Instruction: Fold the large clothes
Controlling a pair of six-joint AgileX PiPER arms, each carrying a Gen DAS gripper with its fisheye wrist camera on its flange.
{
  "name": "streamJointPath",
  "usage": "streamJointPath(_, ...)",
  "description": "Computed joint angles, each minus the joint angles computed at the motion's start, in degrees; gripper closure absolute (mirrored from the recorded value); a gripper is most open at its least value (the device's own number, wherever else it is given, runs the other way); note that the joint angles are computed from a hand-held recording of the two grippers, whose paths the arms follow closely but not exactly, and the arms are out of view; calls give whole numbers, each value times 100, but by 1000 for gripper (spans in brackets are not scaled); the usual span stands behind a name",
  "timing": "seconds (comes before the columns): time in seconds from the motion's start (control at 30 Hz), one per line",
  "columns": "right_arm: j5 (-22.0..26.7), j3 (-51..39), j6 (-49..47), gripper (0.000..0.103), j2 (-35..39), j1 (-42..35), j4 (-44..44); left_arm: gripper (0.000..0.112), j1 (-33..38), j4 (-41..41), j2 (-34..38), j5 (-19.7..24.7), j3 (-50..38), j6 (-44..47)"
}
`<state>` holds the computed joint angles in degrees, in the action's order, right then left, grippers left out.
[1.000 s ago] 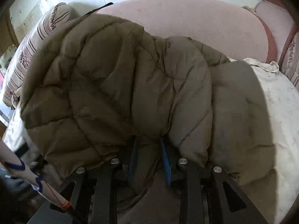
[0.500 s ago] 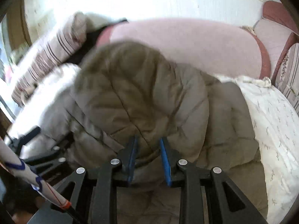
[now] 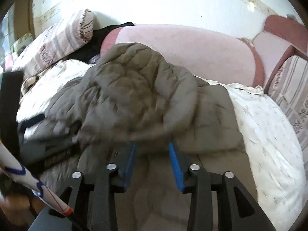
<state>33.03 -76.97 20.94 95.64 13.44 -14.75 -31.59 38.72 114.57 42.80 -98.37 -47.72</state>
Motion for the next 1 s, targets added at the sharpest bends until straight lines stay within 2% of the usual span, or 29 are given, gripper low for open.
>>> streamJointPath(0.1,-36,1036,567,58,-874,220,-602,15,-294,583,-563,47,649,-564)
streamJointPath(0.17,111,1656,1169,58,-1446,535,-1190,15,-532,1023,-1069,7,1295,-936)
streamJointPath(0.3,471,2374,1435,58,-2274,936,-1346,15,-1162,1658,-2136,284,2616,-1560)
streamJointPath(0.47,1126,3390,2330,56,-3356,1764,-1785,15,-1803,1161,-3232,755,3838,-1863)
streamJointPath(0.67,2078,3946,3682,52,-3834,3220,-2547,15,-3332,1329,-4197,2113,5273,-3467)
streamJointPath(0.77,2295,4100,4028,48,-3787,3613,-2719,15,-3420,1185,-4343,2137,5723,-3767)
streamJointPath(0.9,2337,4242,4203,48,-3694,3777,-2838,15,-3098,1066,-4286,1733,6039,-3854)
streamJointPath(1.0,2415,4290,4341,45,-3685,3887,-2913,15,-3170,1260,-4218,1731,6134,-4109)
